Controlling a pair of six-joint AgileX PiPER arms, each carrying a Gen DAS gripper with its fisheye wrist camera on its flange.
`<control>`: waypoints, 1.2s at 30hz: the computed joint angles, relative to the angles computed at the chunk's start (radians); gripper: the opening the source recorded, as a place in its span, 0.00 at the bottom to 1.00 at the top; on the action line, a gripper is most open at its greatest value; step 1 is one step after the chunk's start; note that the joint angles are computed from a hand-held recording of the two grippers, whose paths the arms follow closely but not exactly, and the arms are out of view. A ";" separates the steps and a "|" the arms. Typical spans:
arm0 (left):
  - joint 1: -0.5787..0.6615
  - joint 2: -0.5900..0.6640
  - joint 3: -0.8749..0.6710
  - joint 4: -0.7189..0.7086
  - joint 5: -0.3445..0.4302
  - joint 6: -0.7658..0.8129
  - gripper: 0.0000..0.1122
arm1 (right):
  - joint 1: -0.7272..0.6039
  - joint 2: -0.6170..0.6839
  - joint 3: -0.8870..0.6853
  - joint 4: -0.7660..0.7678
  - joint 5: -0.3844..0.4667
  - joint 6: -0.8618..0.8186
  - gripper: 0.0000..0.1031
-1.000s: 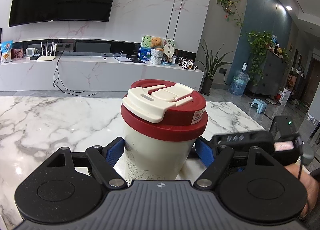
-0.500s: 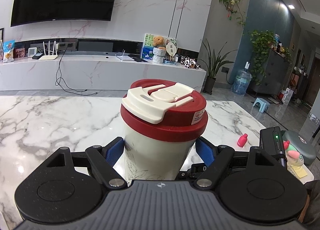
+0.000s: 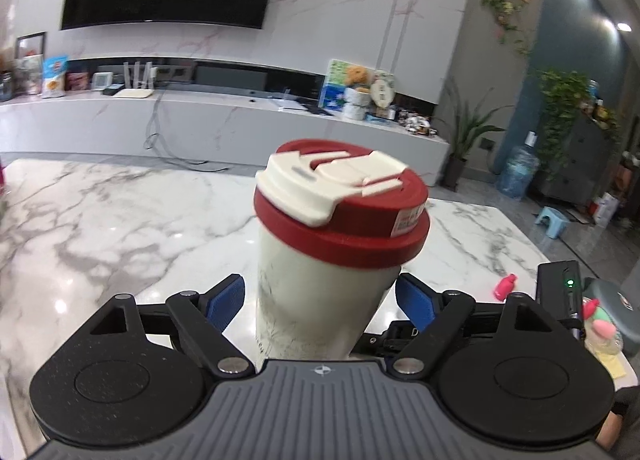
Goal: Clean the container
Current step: 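Rub the towel around the tumbler's body again with the right tool, then roll the right tool and wipe the towel along the tumbler's body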
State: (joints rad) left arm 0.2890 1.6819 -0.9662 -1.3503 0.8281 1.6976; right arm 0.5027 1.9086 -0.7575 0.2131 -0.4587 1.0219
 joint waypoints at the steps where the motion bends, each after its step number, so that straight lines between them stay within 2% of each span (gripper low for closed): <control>1: -0.004 -0.013 0.015 -0.008 -0.019 -0.006 0.74 | 0.002 0.001 -0.002 0.005 0.001 -0.002 0.22; 3: -0.010 -0.039 0.045 -0.032 -0.049 -0.001 0.74 | 0.008 0.002 -0.005 0.015 0.001 -0.007 0.22; 8: -0.006 -0.062 0.079 -0.103 -0.046 0.097 0.70 | 0.006 0.004 -0.004 0.004 -0.004 0.002 0.22; 12: -0.004 -0.040 0.050 -0.078 -0.030 0.075 0.62 | 0.005 -0.001 0.012 -0.006 -0.015 0.013 0.22; 18: 0.013 -0.004 -0.001 -0.035 0.023 0.086 0.61 | 0.000 -0.002 0.020 -0.033 -0.028 0.048 0.22; 28: 0.055 0.090 -0.122 0.053 0.153 0.081 0.61 | -0.031 -0.049 0.100 -0.133 -0.194 0.168 0.22; 36: 0.064 0.117 -0.147 0.062 0.188 0.100 0.61 | -0.062 -0.105 0.186 -0.183 -0.411 0.243 0.22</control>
State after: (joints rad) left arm 0.3526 1.7986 -1.1128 -1.2883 1.0165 1.7981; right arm 0.4410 1.8037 -0.5716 0.0298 -0.8694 1.2649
